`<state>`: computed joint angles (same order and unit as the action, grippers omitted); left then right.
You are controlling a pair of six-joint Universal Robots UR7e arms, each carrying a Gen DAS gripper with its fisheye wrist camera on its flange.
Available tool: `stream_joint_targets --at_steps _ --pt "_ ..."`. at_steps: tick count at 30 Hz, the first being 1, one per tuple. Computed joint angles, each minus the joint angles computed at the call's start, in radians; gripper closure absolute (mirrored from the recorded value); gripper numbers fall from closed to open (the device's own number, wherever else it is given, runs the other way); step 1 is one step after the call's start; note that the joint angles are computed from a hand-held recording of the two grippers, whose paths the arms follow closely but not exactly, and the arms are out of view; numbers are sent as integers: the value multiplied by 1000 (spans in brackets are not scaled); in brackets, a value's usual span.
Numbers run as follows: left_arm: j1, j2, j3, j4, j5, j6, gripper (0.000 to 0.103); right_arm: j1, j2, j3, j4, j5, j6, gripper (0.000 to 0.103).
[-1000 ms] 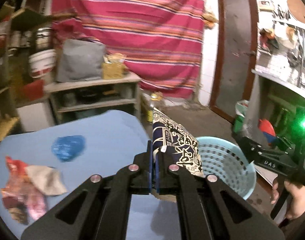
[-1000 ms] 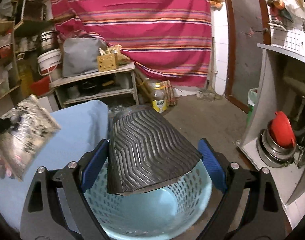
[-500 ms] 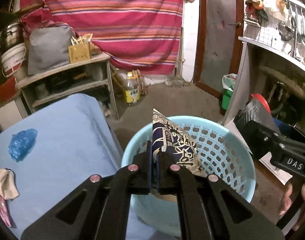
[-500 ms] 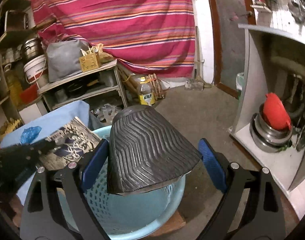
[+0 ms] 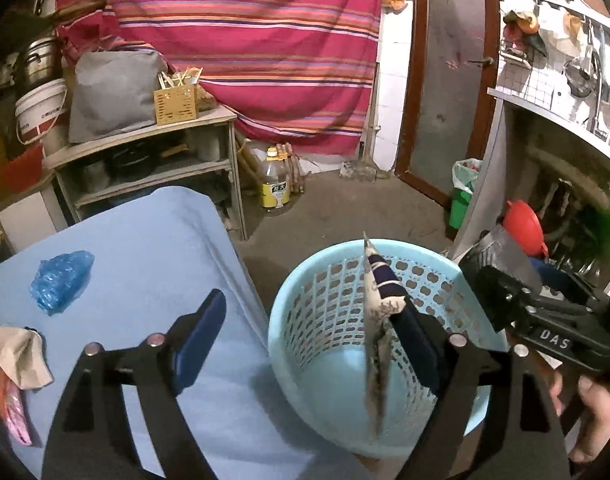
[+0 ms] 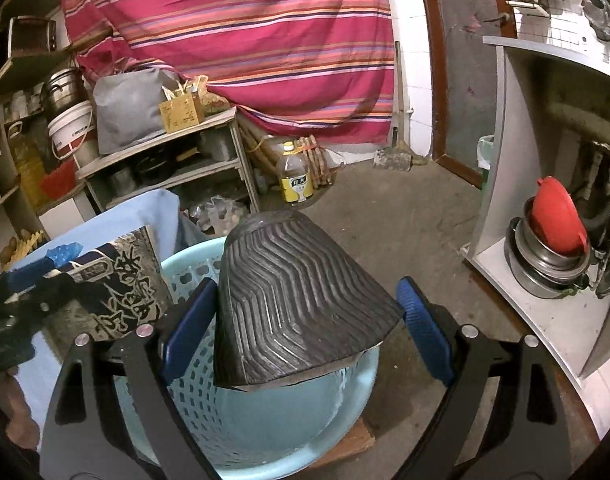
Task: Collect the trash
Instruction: 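Open the left tool to drop the snack bag while the right tool releases the cone into the basket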
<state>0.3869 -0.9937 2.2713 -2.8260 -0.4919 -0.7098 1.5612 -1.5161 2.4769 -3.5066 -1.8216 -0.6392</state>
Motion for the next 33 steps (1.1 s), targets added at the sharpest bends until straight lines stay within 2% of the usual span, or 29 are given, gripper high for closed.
stream_joint_targets --at_steps 2,7,9,12,16,18,20,24,33 --pt "-2 -12 2 21 -1 -15 18 3 4 -1 2 -1 -4 14" --pt "12 -27 -7 77 -33 -26 17 6 6 0 2 -5 -5 14" --pt "25 -29 -19 107 -67 -22 13 3 6 -3 5 -4 -3 14" --pt "44 -25 -55 218 -86 -52 13 -2 4 -6 10 -2 1 14" --pt "66 -15 -93 291 -168 -23 11 -3 5 -6 6 1 3 14" --pt "68 -6 -108 341 -178 -31 11 -3 5 -6 6 0 4 14" --pt "67 -1 -109 365 -176 -40 11 -4 3 -6 9 1 4 14" --pt "63 -9 -85 331 -164 -45 11 -3 4 -6 7 0 2 14" --pt "34 -85 -20 377 -50 -152 11 30 36 -13 12 -24 6 14"
